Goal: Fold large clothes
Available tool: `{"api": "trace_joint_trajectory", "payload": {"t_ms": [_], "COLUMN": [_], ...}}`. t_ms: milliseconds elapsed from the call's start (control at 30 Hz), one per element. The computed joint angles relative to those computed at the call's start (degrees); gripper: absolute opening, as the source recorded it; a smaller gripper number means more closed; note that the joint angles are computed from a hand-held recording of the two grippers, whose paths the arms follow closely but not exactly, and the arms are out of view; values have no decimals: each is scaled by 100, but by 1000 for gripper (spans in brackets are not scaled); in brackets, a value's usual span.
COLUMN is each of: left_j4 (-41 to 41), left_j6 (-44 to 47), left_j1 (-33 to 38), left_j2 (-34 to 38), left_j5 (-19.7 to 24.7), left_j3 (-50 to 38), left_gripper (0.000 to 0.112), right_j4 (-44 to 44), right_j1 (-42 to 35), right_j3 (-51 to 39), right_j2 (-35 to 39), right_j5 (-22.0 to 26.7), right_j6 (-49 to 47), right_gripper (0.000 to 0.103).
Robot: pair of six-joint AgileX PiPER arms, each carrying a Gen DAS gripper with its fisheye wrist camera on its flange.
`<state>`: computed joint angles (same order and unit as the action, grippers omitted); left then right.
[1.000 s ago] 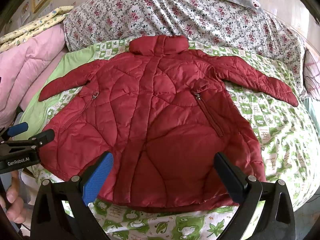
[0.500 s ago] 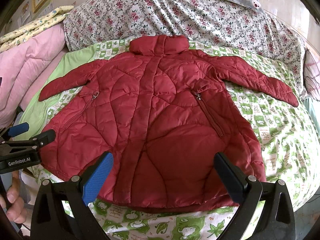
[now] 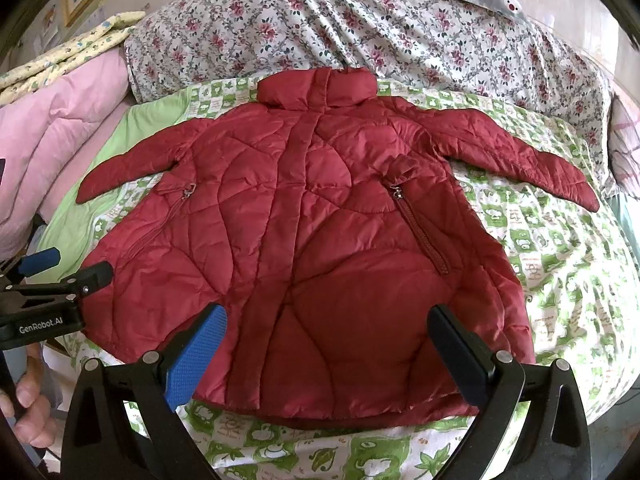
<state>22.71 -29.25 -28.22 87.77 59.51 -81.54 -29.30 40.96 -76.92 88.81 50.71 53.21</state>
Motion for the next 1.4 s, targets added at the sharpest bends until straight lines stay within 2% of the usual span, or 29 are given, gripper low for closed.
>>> {"api": "trace_joint_trajectory", "payload": {"t_ms": [233,367,467,500,600,667,800,1133,1333,1400], "left_j4": [-846,-1027,-883,-682,-587,-572,-645,-916,-1044,-1030], "left_j6": [711,918,913,928,987,1016,1105,1403,1463,1460], "left_j1": [436,540,547,513,543,567,650,848,918,932], "left_j2": [94,199,304,407,556,645,793,1414,1673,1764], "left_j5": [282,363,326,502,594,580,434,437,411,422], "left_j3": [-374,-508,-558,-666,-819,-900,-1033,-1670,-1915,-1990], "left_gripper": [103,103,103,103,103,103,103,103,103,103], "right_j4": [85,408,758,763,894,808,1320,3883,5249,5785], "right_j1": [-149,-415,-658,-723,-983,-1160,-1747,-4021,-5318,-5693], "right_j3": [143,258,357,373,503,616,813,1092,684,476], "right_j2": [19,-60,-173,-192,-310,-392,-577,-694,-107,184], "right_j5": [-265,-577,-817,-814,-992,-1156,-1449,-2057,-2167,-2207], "right_j6": [-28,-215,-375,-394,-490,-486,-949,-3245,-4652,-5125], "right_gripper": [101,101,101,101,101,101,101,101,99,93]}}
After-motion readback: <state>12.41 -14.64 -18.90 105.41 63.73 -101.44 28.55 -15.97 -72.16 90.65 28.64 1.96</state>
